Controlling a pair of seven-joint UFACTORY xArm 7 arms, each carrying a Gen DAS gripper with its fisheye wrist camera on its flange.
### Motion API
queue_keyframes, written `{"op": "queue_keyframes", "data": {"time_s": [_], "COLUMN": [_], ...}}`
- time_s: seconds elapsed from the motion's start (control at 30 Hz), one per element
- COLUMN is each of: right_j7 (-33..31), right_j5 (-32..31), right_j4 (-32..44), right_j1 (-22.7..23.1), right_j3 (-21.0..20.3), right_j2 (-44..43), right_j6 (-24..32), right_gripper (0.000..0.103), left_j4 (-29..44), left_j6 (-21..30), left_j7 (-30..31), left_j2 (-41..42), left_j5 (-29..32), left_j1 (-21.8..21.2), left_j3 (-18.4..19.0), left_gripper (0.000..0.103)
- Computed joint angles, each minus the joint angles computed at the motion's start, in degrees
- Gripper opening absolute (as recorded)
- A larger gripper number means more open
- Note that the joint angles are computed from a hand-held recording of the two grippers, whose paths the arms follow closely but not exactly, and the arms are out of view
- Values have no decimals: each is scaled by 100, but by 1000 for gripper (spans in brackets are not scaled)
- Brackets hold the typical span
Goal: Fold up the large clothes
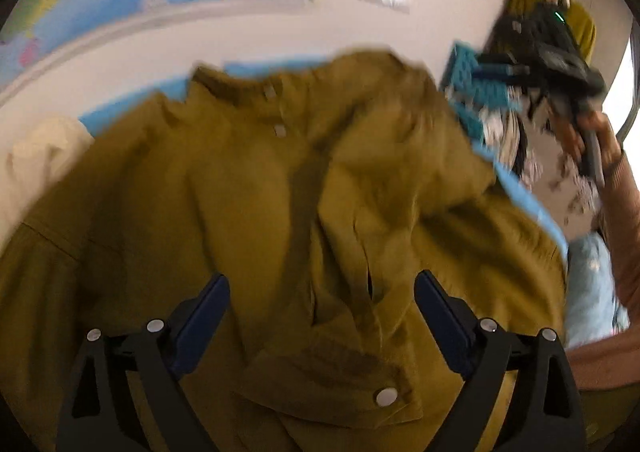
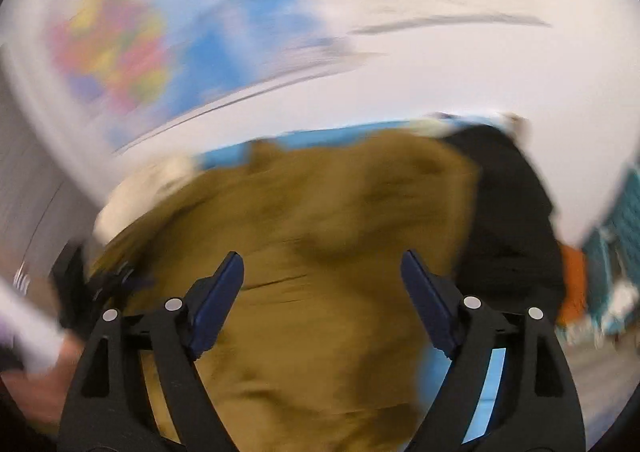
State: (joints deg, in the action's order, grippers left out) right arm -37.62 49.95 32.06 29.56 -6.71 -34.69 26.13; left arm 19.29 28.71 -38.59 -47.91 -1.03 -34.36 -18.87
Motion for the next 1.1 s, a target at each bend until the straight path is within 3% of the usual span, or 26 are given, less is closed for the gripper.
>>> {"op": "queue_keyframes", "data": {"time_s": [0.07, 0.1, 0.13, 0.2, 0.23, 0.3, 0.33, 0.37, 0.43, 0.57, 0.6, 0.67, 0.7, 0.8, 0.83, 0.97, 1.03, 1.1], "right_j7": [-37, -134, -266, -688, -924, -1324, -1412, -1602, -1808, -2363, -2333, -1839, -1529, -709, -673, -502, -934, -1302], "right_j5": [100, 278, 450, 955, 1245, 1706, 1805, 1854, 1700, 1958, 1905, 1299, 915, 178, 228, 294, 557, 597], "right_j4": [111, 200, 297, 491, 633, 904, 958, 1017, 971, 794, 782, 750, 750, 736, 677, 225, -89, -163], "right_j1": [-93, -88, -90, -73, -50, -22, -69, 4, -218, -436, -532, -846, -938, -1102, -1049, -796, -245, 368], "right_j3": [-172, -270, -351, -584, -720, -846, -821, -916, -591, -195, -20, 529, 618, 770, 723, 687, 441, 200], "right_j2": [427, 727, 928, 1280, 1497, 1860, 1933, 1988, 1844, 1190, 1138, 1285, 1409, 1767, 1755, 1194, 607, 295], "right_j6": [-103, -197, -121, 102, 326, 832, 1012, 1262, 1041, 571, 340, -290, -306, -423, -514, -1246, -1595, -1463], "right_gripper": [81, 81, 81, 81, 81, 80, 62, 34, 13, 10, 10, 13, 15, 29, 36, 47, 55, 56], "left_j4": [-5, 20, 72, 66, 46, 49, 76, 83, 78, 279, 360, 706, 830, 722, 622, 45, -74, -23], "left_j6": [-19, 61, 184, 274, 316, 499, 675, 797, 896, 761, 794, 1186, 1273, 1141, 1088, 668, 809, 852], "left_j7": [135, 121, 90, 42, -29, -260, -372, -449, -556, -319, -312, -513, -600, -545, -497, -58, 91, 118], "left_j2": [229, 324, 410, 404, 311, 34, -145, -326, -661, -414, -260, 218, 482, 629, 522, -291, -507, -282], "left_j5": [-71, -44, 9, 37, 67, 232, 362, 462, 594, 760, 830, 1186, 1334, 1422, 1357, 820, 637, 552], "left_j1": [-130, -102, -38, 8, 70, 315, 472, 589, 857, 1197, 1308, 1773, 1909, 1753, 1612, 873, 715, 763], "left_j3": [88, 23, -45, -60, -73, -200, -266, -280, -162, 28, -54, -474, -582, -368, -249, 271, 304, 218], "left_gripper": [90, 84, 76, 42, 34, 28, 28, 28, 28, 32, 46, 75, 75, 79, 80, 94, 95, 94]}}
